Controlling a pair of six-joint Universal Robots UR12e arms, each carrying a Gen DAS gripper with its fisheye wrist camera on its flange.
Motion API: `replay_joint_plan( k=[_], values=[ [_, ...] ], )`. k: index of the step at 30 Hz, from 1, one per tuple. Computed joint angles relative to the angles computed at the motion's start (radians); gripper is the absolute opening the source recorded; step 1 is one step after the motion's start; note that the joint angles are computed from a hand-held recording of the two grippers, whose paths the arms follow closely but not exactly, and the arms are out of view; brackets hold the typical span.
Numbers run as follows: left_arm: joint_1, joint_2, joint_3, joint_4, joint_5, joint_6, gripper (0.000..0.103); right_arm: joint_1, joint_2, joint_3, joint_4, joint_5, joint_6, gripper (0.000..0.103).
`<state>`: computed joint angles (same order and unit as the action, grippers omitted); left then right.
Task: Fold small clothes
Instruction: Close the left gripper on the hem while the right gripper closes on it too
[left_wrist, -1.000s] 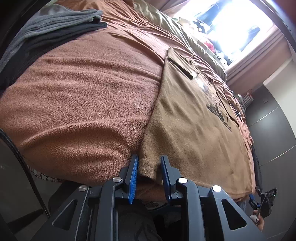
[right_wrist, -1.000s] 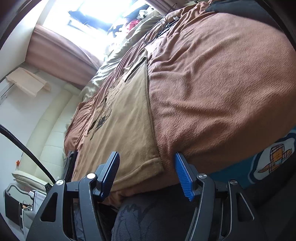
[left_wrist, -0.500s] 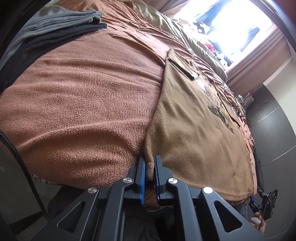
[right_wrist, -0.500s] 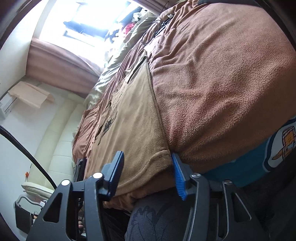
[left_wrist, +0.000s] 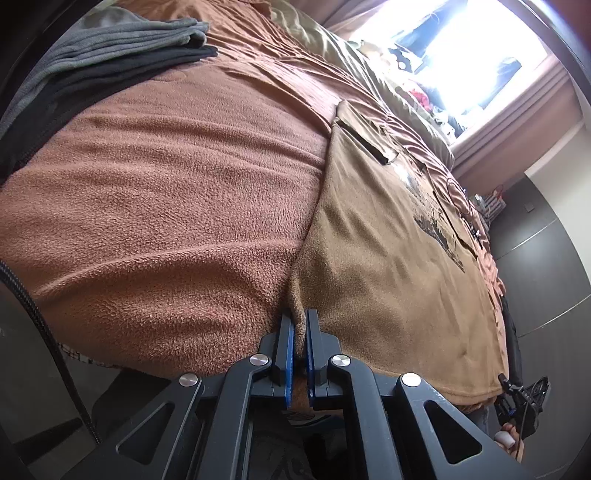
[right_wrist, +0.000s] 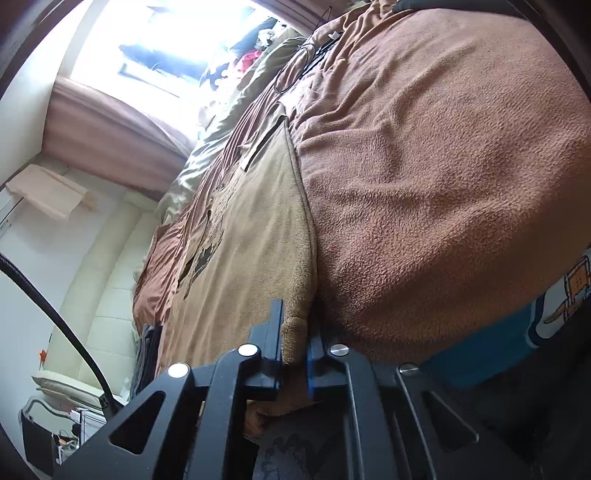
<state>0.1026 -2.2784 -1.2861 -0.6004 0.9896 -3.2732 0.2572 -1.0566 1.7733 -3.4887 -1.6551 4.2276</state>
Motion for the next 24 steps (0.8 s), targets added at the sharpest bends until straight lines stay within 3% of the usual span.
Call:
replay_joint_plan(
  k=[14,24],
  values=[
    [0.016,0.053,-0.045,0.106,-0.031,-0.029,0.005,0.046,-0.041,-0.008,-0.036,-0.065,-0.068,0.001],
    [0.043,0.114,-0.126,0.199,-0.071,-0.035,0.004,0.069,-0.08,0.059,-0.094,-0.09,-0.116,0.001]
  ],
)
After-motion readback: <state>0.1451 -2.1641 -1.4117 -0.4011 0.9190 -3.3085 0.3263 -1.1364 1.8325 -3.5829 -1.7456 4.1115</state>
